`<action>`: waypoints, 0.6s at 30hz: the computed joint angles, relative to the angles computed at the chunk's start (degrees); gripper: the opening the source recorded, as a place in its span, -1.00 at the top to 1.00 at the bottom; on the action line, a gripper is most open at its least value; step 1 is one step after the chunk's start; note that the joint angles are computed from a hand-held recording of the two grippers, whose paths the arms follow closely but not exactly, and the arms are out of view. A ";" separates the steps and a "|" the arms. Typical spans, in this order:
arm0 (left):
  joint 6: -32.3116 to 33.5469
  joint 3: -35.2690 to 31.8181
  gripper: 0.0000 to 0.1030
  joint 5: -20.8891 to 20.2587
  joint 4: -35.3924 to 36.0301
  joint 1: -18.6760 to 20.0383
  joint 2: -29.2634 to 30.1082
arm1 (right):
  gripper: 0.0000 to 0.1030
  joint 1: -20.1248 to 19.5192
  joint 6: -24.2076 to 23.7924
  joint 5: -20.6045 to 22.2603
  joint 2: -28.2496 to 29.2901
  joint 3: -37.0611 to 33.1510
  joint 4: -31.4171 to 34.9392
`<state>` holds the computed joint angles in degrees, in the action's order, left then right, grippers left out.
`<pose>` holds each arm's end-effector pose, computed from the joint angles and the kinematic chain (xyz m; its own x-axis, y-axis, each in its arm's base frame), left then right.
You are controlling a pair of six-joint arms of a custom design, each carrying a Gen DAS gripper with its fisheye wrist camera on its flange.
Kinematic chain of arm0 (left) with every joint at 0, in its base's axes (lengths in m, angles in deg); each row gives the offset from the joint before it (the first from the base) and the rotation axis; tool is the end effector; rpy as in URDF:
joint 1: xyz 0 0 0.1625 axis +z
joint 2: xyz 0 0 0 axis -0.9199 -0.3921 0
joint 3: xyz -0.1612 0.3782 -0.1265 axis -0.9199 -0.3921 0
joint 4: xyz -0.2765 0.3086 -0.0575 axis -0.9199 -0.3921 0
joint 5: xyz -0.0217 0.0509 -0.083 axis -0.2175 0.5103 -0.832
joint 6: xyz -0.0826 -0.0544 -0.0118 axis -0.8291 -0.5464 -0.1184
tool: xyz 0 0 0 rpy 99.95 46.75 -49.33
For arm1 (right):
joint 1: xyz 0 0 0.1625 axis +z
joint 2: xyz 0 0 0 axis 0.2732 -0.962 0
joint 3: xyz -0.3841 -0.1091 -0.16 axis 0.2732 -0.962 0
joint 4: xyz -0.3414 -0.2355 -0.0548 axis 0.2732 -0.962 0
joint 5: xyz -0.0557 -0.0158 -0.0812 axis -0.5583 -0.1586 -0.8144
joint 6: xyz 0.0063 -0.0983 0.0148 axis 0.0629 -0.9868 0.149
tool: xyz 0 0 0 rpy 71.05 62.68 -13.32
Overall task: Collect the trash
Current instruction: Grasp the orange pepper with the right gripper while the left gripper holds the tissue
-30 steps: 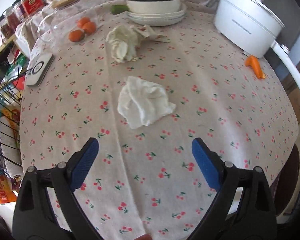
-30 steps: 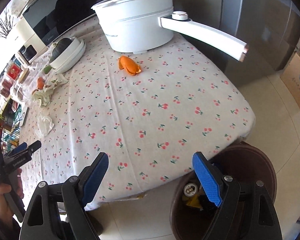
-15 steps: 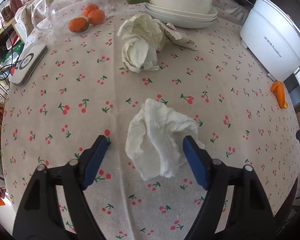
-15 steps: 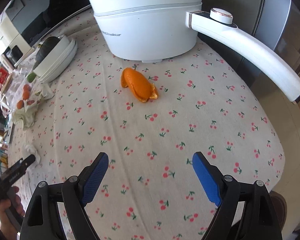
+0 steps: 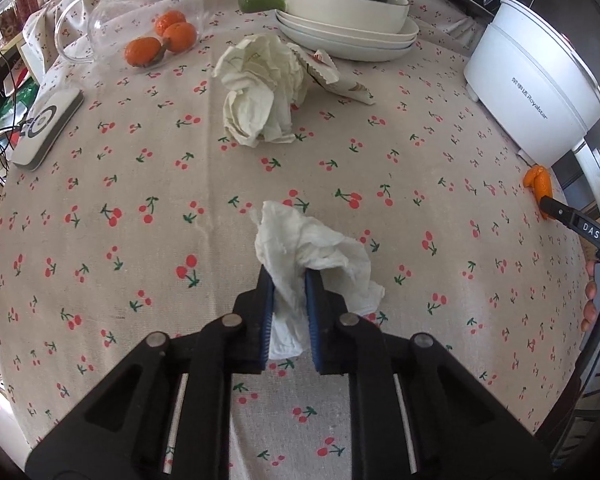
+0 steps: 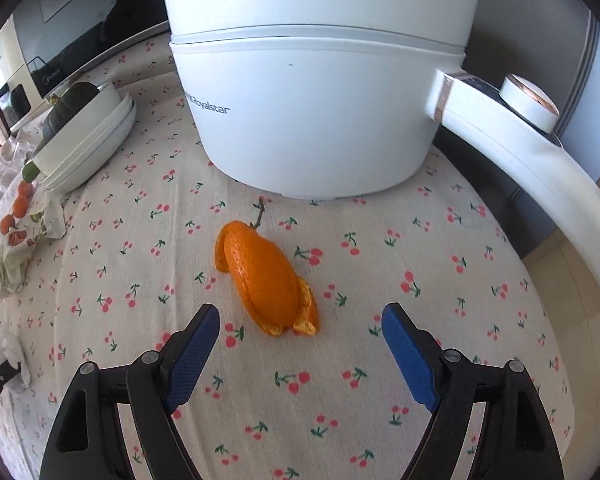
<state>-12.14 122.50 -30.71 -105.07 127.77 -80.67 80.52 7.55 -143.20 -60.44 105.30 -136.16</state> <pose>-0.0891 -0.5831 0.1878 -0.7869 -0.1544 -0.5974 0.1510 0.8905 -0.4291 0.1490 -0.6903 0.1122 -0.7288 -0.0348 0.6838 -0.3882 0.8437 -0.3708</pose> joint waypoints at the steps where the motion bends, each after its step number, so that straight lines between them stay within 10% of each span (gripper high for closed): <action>1: -0.38 0.16 0.69 -0.71 -0.08 0.12 -0.30 | -0.47 -0.02 -0.85 0.41 0.44 -0.41 -0.13; 9: -2.44 0.29 0.74 -2.53 0.73 -0.07 -0.71 | 0.56 0.31 -2.07 1.76 2.18 -2.49 1.57; 18: -2.96 2.20 0.77 -5.15 -1.52 -2.29 -3.14 | 0.73 1.70 0.19 3.17 -3.82 4.02 1.17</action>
